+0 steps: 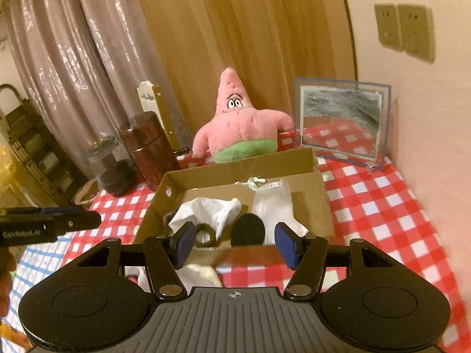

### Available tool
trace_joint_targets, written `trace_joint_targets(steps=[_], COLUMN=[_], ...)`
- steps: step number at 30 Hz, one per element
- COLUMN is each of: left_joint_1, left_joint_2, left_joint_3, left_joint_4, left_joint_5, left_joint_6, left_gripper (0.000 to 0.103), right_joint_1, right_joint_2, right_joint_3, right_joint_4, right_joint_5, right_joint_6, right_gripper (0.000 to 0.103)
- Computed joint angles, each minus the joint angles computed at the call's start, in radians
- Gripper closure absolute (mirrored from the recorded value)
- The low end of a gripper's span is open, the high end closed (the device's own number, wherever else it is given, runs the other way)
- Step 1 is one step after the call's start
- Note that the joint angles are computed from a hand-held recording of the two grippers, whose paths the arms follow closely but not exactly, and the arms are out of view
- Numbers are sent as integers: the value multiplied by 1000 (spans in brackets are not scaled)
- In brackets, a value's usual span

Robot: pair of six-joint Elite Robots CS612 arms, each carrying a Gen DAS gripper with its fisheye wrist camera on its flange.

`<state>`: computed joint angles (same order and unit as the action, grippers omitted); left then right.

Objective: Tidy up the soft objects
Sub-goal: 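Withdraw both open tools from the box back over the pile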

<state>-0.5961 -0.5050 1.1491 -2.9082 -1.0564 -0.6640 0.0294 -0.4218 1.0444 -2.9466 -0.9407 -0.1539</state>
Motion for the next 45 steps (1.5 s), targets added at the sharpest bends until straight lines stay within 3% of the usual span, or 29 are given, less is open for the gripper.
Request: trace_joint_targets(steps=[9, 19, 25, 30, 39, 45], left_joint_1=[-75, -159, -198, -222, -226, -216], left_joint_2=[-92, -153, -167, -172, -181, -181], left_joint_3=[162, 285, 325, 334, 368, 374], left_joint_4=[-68, -95, -65, 32, -21, -73], left_joint_5=[86, 179, 229, 279, 235, 190], left_joint_6=[-93, -146, -207, -261, -280, -251], left_gripper=[34, 19, 14, 12, 12, 12], right_joint_1=[-29, -51, -58, -68, -74, -72], right_joint_2=[-151, -250, -283, -298, -304, -301], right_joint_3=[279, 481, 551, 592, 608, 596], right_joint_4=[-152, -262, -290, -303, -306, -298], right_joint_5=[-10, -3, -4, -4, -11, -3], right_joint_6=[-47, -57, -92, -88, -100, -124], right_gripper=[43, 43, 42, 41, 41, 41])
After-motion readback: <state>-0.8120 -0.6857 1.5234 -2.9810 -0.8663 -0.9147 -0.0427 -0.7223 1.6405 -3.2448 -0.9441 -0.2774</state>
